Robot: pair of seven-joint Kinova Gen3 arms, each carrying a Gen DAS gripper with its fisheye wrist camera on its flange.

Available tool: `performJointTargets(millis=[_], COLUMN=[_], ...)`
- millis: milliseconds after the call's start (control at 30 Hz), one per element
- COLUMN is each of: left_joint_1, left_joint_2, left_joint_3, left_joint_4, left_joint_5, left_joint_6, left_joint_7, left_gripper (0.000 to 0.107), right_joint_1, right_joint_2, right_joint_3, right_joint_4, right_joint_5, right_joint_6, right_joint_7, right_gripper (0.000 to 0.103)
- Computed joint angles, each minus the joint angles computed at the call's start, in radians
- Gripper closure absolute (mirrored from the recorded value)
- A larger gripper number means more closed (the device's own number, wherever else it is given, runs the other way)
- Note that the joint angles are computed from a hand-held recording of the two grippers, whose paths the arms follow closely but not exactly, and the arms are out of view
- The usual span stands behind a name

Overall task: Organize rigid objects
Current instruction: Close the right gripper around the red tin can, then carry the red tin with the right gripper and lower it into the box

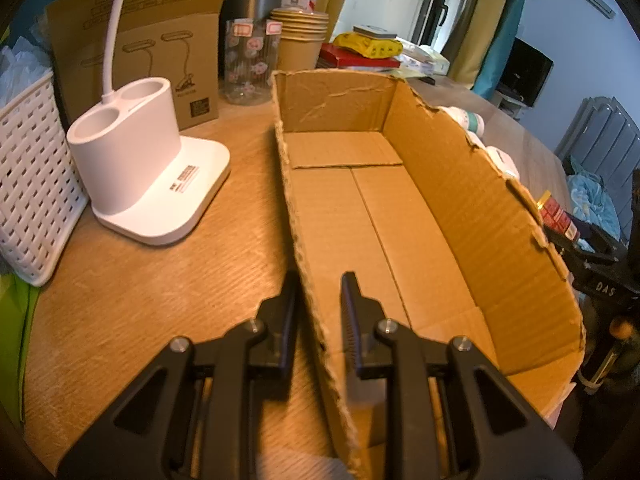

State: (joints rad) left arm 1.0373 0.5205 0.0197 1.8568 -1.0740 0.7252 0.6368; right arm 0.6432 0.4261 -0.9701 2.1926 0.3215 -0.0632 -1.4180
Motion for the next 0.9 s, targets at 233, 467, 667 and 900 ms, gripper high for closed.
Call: performJointTargets(millis=[233, 467, 667, 900], left_joint_1=[-0.001, 0.000, -0.001, 0.002], left_joint_2=[0.001, 0.003, 0.003, 0.008], left_joint_3=[0.001, 0.002, 0.001, 0.003], left_joint_4=[-0.002, -0.007, -0.009, -0.021], left_joint_5=[0.002, 0.008, 0.012, 0.028], left_joint_6=[0.003, 0.007, 0.010, 0.030], left_joint_7=[-0.003, -0.011, -0.016, -0.029], left_gripper=[0.085, 0.085, 0.085, 0.085], right_joint_1=[-0.065, -0.011, 0.043, 0.246], right_joint_2=[-0.013, -0.006, -0.009, -0.010], right_joint_3=[0.079, 0.031, -0.012, -0.233], right_joint_4=[0.006, 0.028, 0.033, 0.058], right_joint_5=[0.016, 0.068, 0.128, 0.203], right_joint_6=[-0.019, -0.045, -0.050, -0.046], right_joint_7=[-0.033, -0.055, -0.123, -0.180], right_gripper=[0.044, 0.044, 0.044, 0.044])
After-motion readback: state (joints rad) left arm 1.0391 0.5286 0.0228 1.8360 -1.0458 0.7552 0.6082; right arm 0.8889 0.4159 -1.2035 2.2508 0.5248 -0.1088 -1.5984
